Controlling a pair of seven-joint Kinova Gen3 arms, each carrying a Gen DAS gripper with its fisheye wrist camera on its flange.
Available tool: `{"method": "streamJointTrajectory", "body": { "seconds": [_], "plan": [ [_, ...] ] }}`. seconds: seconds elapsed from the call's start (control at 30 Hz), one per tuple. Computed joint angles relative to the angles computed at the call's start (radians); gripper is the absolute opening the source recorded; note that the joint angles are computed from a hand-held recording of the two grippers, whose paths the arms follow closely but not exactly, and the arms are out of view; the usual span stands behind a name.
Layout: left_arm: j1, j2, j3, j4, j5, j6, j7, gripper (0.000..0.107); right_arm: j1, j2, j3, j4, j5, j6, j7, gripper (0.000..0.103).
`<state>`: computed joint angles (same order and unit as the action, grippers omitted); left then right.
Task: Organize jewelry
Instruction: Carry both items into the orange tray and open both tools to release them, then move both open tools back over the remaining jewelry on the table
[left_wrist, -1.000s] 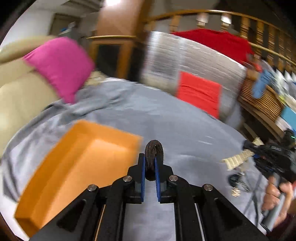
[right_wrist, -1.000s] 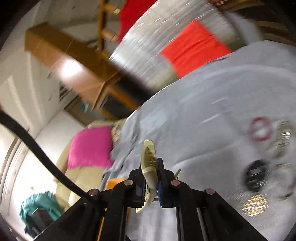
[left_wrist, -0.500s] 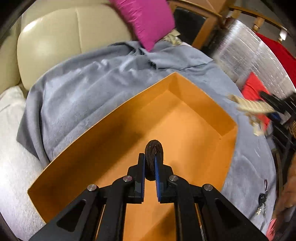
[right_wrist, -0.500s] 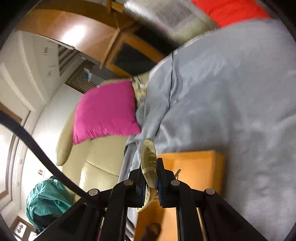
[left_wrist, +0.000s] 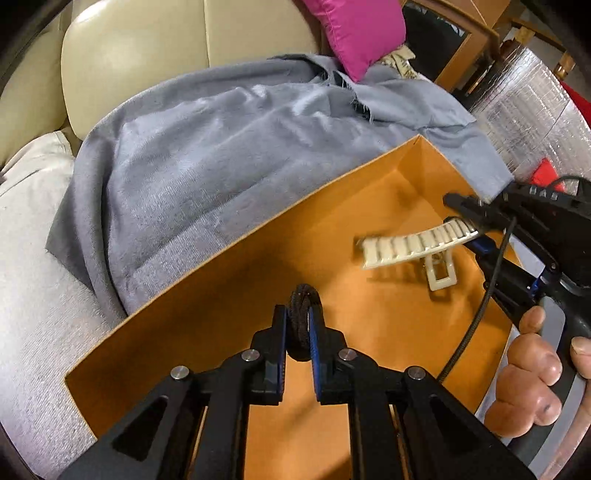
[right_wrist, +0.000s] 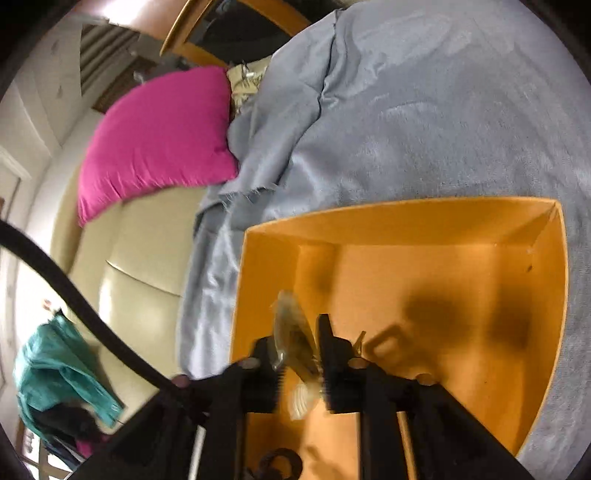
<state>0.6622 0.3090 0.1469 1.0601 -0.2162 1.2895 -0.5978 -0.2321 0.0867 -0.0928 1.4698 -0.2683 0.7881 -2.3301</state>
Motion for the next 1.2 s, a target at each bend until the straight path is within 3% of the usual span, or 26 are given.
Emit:
{"method": "streamJointTrajectory", "body": {
  "seconds": [0.07, 0.1, 0.23, 0.33, 0.4, 0.53, 0.6, 0.67, 0.8, 0.9, 0.97, 1.1, 1.2],
  "plan": [
    [0.008, 0.001, 0.001, -0.004, -0.008, 0.007, -0.002, 0.013, -0.001, -0.019, 0.002, 0.012, 0.014, -0.005, -0.005, 0.065],
    [0.019, 0.000, -0.001, -0.006, -0.024, 0.008, 0.005, 0.013, 0.001, -0.033, 0.002, 0.021, 0.010, -0.019, 0.000, 0.069],
    [0.082, -0.004, 0.001, -0.020, -0.143, 0.001, 0.040, 0.016, 0.011, -0.126, 0.006, 0.057, 0.032, -0.039, 0.056, 0.069],
    [0.185, -0.004, -0.030, -0.038, -0.265, -0.010, 0.060, 0.028, 0.016, -0.220, 0.021, 0.092, 0.064, -0.024, 0.085, 0.069],
    [0.253, 0.006, -0.043, -0.055, -0.346, -0.016, 0.065, 0.036, 0.036, -0.294, 0.026, 0.119, 0.073, 0.013, 0.101, 0.063],
    [0.344, 0.026, -0.008, -0.079, -0.476, -0.049, 0.037, 0.041, 0.123, -0.465, 0.032, 0.169, 0.096, 0.151, 0.128, 0.059],
    [0.376, 0.034, 0.003, -0.085, -0.492, -0.082, 0.006, 0.051, 0.205, -0.557, 0.055, 0.202, 0.072, 0.233, 0.173, 0.059],
    [0.417, 0.057, 0.012, -0.111, -0.503, -0.112, -0.046, 0.053, 0.247, -0.650, 0.106, 0.233, 0.086, 0.314, 0.221, 0.059],
    [0.479, 0.094, 0.004, -0.157, -0.457, -0.186, -0.165, 0.053, 0.221, -0.815, 0.270, 0.266, 0.195, 0.476, 0.205, 0.059],
    [0.463, 0.133, 0.062, -0.207, -0.368, -0.228, -0.287, 0.053, 0.220, -0.914, 0.409, 0.290, 0.222, 0.538, 0.184, 0.059],
    [0.459, 0.171, 0.101, -0.257, -0.329, -0.229, -0.366, 0.053, 0.255, -0.952, 0.493, 0.322, 0.196, 0.536, 0.199, 0.059],
    [0.465, 0.252, 0.104, -0.380, -0.203, -0.202, -0.481, 0.053, 0.243, -1.002, 0.629, 0.398, 0.183, 0.489, 0.168, 0.052],
    [0.456, 0.311, 0.111, -0.475, -0.119, -0.166, -0.527, 0.053, 0.230, -0.974, 0.677, 0.398, 0.200, 0.509, 0.144, 0.052]
  ]
}}
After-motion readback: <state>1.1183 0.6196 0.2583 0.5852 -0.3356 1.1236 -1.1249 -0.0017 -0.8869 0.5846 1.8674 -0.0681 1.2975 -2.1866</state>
